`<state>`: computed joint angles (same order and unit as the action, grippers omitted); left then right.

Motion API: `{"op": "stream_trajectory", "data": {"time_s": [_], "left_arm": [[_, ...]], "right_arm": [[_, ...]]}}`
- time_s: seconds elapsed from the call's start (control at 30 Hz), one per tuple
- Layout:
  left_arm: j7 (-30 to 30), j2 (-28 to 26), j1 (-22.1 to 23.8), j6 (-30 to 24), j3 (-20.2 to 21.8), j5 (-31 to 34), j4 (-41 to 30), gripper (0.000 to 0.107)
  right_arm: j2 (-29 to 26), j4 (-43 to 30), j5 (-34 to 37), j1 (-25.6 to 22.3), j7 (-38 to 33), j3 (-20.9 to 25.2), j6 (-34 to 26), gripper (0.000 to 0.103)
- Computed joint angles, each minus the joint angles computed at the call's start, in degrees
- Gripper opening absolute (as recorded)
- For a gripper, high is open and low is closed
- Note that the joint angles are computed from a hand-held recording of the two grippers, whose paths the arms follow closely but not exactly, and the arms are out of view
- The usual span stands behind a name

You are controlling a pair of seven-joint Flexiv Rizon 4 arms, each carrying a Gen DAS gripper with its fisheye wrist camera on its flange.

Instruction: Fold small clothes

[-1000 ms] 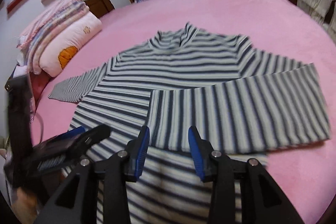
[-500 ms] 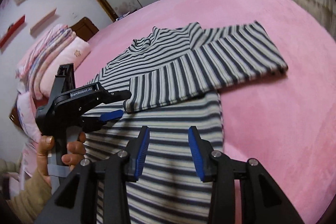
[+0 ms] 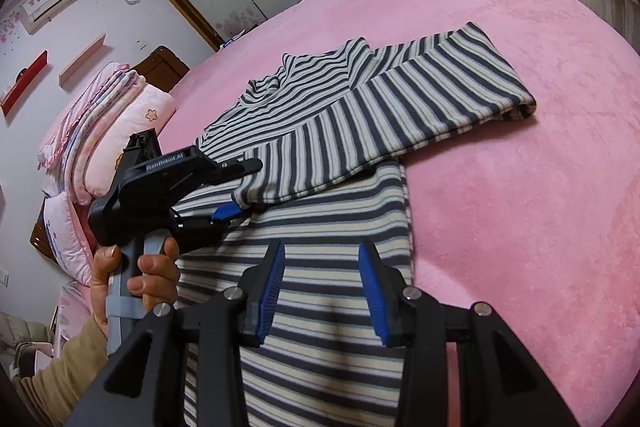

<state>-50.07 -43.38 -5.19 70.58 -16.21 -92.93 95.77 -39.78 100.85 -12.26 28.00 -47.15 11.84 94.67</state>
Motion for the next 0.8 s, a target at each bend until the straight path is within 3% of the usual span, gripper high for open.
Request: {"op": "stream_trajectory", "data": {"time_s": [0.03,0.07,0.17,0.3,0.37,0.6,0.8], "left_arm": [[-0.79,-0.27,-0.02,-0.02,0.10,0.62,-0.28,0.017],[-1.32,-0.49,-0.03,0.00,0.13,1.33,-0.54,0.014],[-6.42,-0.82,-1.41,3.23,1.80,10.08,-1.02,0.008],[-10.98,-0.40,-2.08,5.54,3.02,20.29,-2.11,0.007],[-13.46,-0.26,-2.19,5.63,4.00,25.39,-3.59,0.007],[-21.59,0.76,-2.78,4.09,10.98,44.07,-11.69,0.007],[-23.29,3.16,-0.77,9.49,13.28,52.27,-13.94,0.007]], "right_arm": [[0.24,0.33,0.17,0.55,0.28,-0.77,0.13,0.039],[0.41,0.60,0.25,0.78,0.43,-1.27,0.19,0.039],[1.20,1.37,0.52,2.44,1.63,-4.50,-0.21,0.039],[1.94,2.03,-0.20,7.08,4.70,-13.61,-1.80,0.039],[1.40,1.16,-1.22,6.98,5.44,-15.51,-3.36,0.039],[-2.07,-4.82,-4.04,2.33,6.01,-13.34,-9.02,0.039],[-5.34,-10.16,-4.75,-0.21,3.83,-9.03,-11.79,0.039]]}}
